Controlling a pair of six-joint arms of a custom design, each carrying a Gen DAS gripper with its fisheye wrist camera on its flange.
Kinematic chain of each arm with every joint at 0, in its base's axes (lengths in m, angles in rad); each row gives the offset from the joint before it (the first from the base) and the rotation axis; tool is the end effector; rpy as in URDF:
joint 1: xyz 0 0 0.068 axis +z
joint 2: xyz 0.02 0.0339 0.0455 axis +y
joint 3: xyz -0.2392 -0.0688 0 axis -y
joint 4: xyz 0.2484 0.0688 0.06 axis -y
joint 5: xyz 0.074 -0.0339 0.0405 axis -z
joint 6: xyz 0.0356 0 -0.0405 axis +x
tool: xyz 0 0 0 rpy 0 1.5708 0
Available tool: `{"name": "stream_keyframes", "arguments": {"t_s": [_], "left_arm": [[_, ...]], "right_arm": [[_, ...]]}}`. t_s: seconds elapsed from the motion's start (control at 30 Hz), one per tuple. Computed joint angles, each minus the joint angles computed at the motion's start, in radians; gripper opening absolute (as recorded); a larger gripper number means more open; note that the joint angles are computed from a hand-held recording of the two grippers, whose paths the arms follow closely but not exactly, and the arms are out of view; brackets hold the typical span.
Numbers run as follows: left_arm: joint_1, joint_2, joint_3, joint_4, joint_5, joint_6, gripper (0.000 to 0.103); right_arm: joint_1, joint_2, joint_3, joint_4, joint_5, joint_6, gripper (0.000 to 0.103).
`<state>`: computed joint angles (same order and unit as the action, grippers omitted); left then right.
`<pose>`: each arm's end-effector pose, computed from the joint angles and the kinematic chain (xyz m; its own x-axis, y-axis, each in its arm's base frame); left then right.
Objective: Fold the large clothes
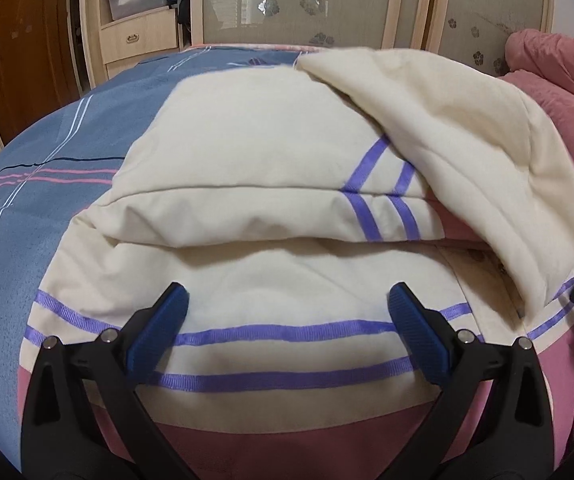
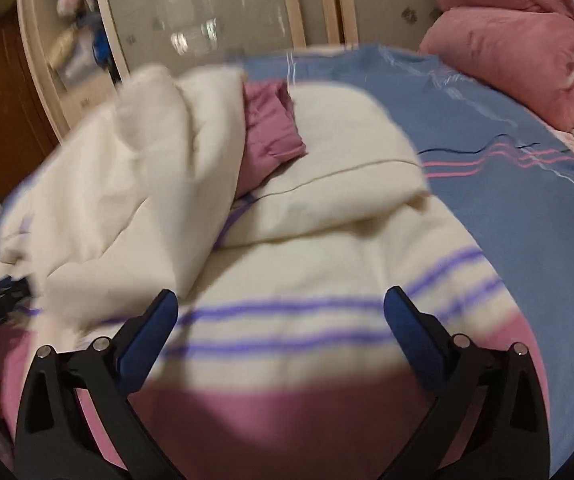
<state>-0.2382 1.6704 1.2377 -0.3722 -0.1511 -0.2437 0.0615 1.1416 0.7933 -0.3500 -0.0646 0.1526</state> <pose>0.3610 -0.0821 0.2231 -0.7115 -0.0727 -0.6989 -0.0410 0.9972 -0.0620 0.2577 0.0182 0.2322 -0.6511 0.1119 -0.7507 -0.0119 0.9875 0.1574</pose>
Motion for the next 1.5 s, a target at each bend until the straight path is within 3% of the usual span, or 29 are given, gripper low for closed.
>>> {"name": "stream_keyframes", "arguments": {"t_s": [0.13, 0.2, 0.23, 0.33, 0.4, 0.43, 0.5, 0.53, 0.67, 0.7, 0.73, 0.87, 0.9, 0.97, 1.0, 1.03, 1.07, 1.17, 1.3, 1.33, 1.37, 1.4, 1.43, 1.5], "left_arm": [[-0.006, -0.048, -0.082, 0.067, -0.009, 0.012, 0.101], [-0.019, -0.095, -0.14, 0.082, -0.02, 0.007, 0.101], [-0.028, -0.129, -0.177, 0.09, -0.032, -0.001, 0.101], [-0.081, -0.332, -0.374, 0.118, -0.126, -0.032, 0.101], [-0.15, -0.491, -0.495, 0.084, -0.238, -0.068, 0.101], [-0.166, -0.556, -0.54, 0.063, -0.255, -0.091, 0.101], [-0.188, -0.667, -0.61, -0.003, -0.237, -0.152, 0.101], [-0.193, -0.689, -0.62, -0.034, -0.226, -0.158, 0.101], [-0.273, -0.74, -0.629, -0.16, -0.336, -0.152, 0.101], [-0.274, -0.76, -0.634, -0.182, -0.338, -0.156, 0.101], [-0.275, -0.772, -0.636, -0.2, -0.337, -0.165, 0.101], [-0.251, -0.787, -0.636, -0.223, -0.305, -0.185, 0.101], [-0.254, -0.784, -0.633, -0.226, -0.305, -0.191, 0.101], [-0.263, -0.774, -0.627, -0.23, -0.311, -0.197, 0.101], [-0.266, -0.772, -0.624, -0.236, -0.314, -0.201, 0.101], [-0.27, -0.78, -0.624, -0.245, -0.317, -0.205, 0.101], [-0.272, -0.782, -0.622, -0.25, -0.318, -0.207, 0.101], [-0.267, -0.804, -0.623, -0.268, -0.319, -0.202, 0.101], [-0.237, -0.812, -0.617, -0.278, -0.292, -0.207, 0.101], [-0.236, -0.814, -0.615, -0.282, -0.289, -0.21, 0.101], [-0.235, -0.816, -0.611, -0.286, -0.288, -0.21, 0.101], [-0.237, -0.819, -0.608, -0.292, -0.291, -0.209, 0.101], [-0.238, -0.819, -0.604, -0.295, -0.293, -0.207, 0.101], [-0.236, -0.82, -0.601, -0.299, -0.294, -0.206, 0.101]], "right_arm": [[0.156, -0.268, -0.24, -0.014, 0.239, -0.054, 0.102], [0.203, -0.368, -0.262, -0.113, 0.252, -0.034, 0.102], [0.179, -0.445, -0.262, -0.187, 0.183, -0.03, 0.102], [-0.042, -0.597, -0.261, -0.305, -0.365, -0.002, 0.102], [-0.096, -0.551, -0.253, -0.332, -0.623, 0.003, 0.102], [-0.064, -0.52, -0.248, -0.328, -0.657, 0.01, 0.1], [0.037, -0.487, -0.261, -0.293, -0.674, 0.047, 0.081], [0.094, -0.44, -0.27, -0.252, -0.67, 0.082, 0.063], [0.279, -0.399, -0.309, -0.156, -0.548, 0.246, 0.034], [0.266, -0.417, -0.327, -0.141, -0.589, 0.268, 0.028], [0.245, -0.441, -0.343, -0.142, -0.629, 0.28, 0.015], [0.072, -0.53, -0.376, -0.158, -0.876, 0.277, 0.0], [0.053, -0.551, -0.378, -0.175, -0.886, 0.272, 0.0], [0.128, -0.586, -0.346, -0.275, -0.68, 0.219, 0.002], [0.197, -0.569, -0.319, -0.322, -0.528, 0.204, 0.005], [0.23, -0.559, -0.311, -0.343, -0.469, 0.213, 0.022], [0.213, -0.552, -0.32, -0.335, -0.485, 0.213, 0.041], [0.178, -0.564, -0.366, -0.278, -0.618, 0.233, 0.076], [0.336, -0.53, -0.348, -0.236, -0.453, 0.253, 0.078], [0.352, -0.519, -0.329, -0.23, -0.459, 0.259, 0.074], [0.334, -0.54, -0.329, -0.234, -0.527, 0.25, 0.054], [0.314, -0.551, -0.321, -0.23, -0.622, 0.248, 0.052], [0.295, -0.542, -0.297, -0.253, -0.641, 0.219, 0.052], [0.335, -0.508, -0.262, -0.286, -0.569, 0.193, 0.052]]}}
